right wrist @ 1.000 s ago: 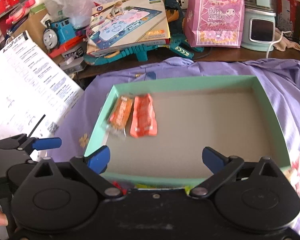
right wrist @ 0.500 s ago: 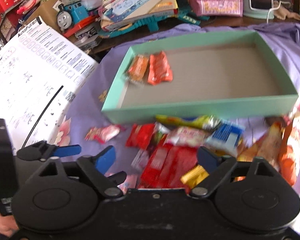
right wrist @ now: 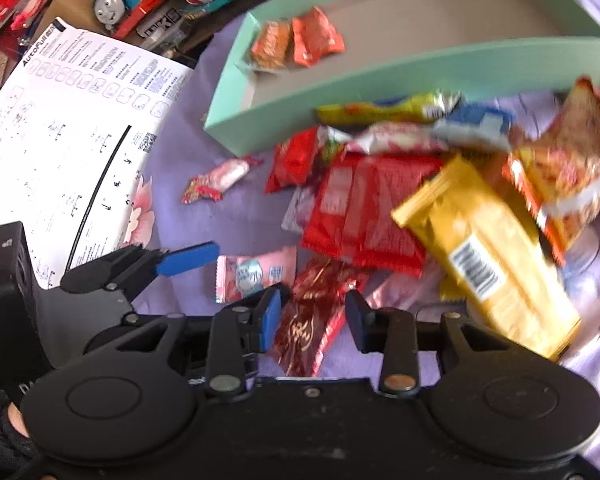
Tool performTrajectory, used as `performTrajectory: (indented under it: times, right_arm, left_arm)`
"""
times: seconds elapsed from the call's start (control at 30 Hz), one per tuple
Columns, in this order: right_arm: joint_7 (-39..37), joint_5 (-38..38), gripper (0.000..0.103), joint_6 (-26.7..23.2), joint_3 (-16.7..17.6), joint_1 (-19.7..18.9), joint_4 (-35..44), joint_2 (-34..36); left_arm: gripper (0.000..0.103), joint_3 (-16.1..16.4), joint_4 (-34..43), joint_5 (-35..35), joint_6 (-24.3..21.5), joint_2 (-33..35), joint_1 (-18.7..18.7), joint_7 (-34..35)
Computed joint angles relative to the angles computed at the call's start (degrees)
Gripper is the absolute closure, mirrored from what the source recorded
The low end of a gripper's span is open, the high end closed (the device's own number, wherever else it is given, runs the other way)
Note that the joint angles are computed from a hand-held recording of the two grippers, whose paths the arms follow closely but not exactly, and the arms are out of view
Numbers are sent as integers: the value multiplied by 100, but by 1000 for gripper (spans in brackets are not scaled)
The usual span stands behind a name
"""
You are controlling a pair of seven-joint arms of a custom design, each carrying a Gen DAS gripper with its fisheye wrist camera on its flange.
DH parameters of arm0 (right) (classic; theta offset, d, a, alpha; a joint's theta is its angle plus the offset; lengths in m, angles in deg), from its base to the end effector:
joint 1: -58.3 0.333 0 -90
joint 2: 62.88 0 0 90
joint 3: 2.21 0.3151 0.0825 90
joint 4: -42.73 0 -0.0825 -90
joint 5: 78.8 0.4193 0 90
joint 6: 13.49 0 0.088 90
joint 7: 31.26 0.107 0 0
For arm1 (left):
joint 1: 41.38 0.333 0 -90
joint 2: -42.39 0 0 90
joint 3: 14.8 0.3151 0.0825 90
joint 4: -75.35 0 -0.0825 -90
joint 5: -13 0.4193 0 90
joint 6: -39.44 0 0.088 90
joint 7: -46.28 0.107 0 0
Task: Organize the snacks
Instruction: 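Grasp the pink candy bar with the left tool while the right grasps a red wrapper, then carry both held snacks into the tray and open both tools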
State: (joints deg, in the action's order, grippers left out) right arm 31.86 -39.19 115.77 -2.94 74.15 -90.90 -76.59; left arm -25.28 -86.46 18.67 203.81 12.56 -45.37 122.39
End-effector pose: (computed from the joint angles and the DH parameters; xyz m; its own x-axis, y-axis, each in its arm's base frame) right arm 0.4949 0.1515 0.4352 0.3520 -0.8041 -0.4791 -0.9292 -0.2386 -0.2822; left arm 0.4005 -0.1034 0.3812 -0.0898 -0.9954 -0.0342 -0.8368 0.0941 -0.5393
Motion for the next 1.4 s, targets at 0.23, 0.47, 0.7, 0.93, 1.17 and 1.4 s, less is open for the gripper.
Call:
performTrajectory:
  times: [0.23,0.47,0.7,0.93,1.17,1.4]
  right_arm:
    - [364,-54,70,98,87,8,3,170]
    - [451,-136,69,407,257,158,121,396]
    - [123,0,78,543,238,239,73,372]
    - [-158,-81,78,284,76,114,14,282]
    - [-245,-84,76,294,125,88,9,273]
    - [-301,-114,79,475,199,167,-25,256]
  left_arm:
    - [40,46,-35,-47,-252,-53,131,-239]
    - [37,272,-210,-203,-447,-381,169,-206]
    - [31,168,-74,-82,-340,-182,296,-148]
    - [40,183,277,55,-144,318,140,242]
    - [79,177,289,-310,-313,264,83,216]
    - [81,160,79,-458,-661,-166,259,-552]
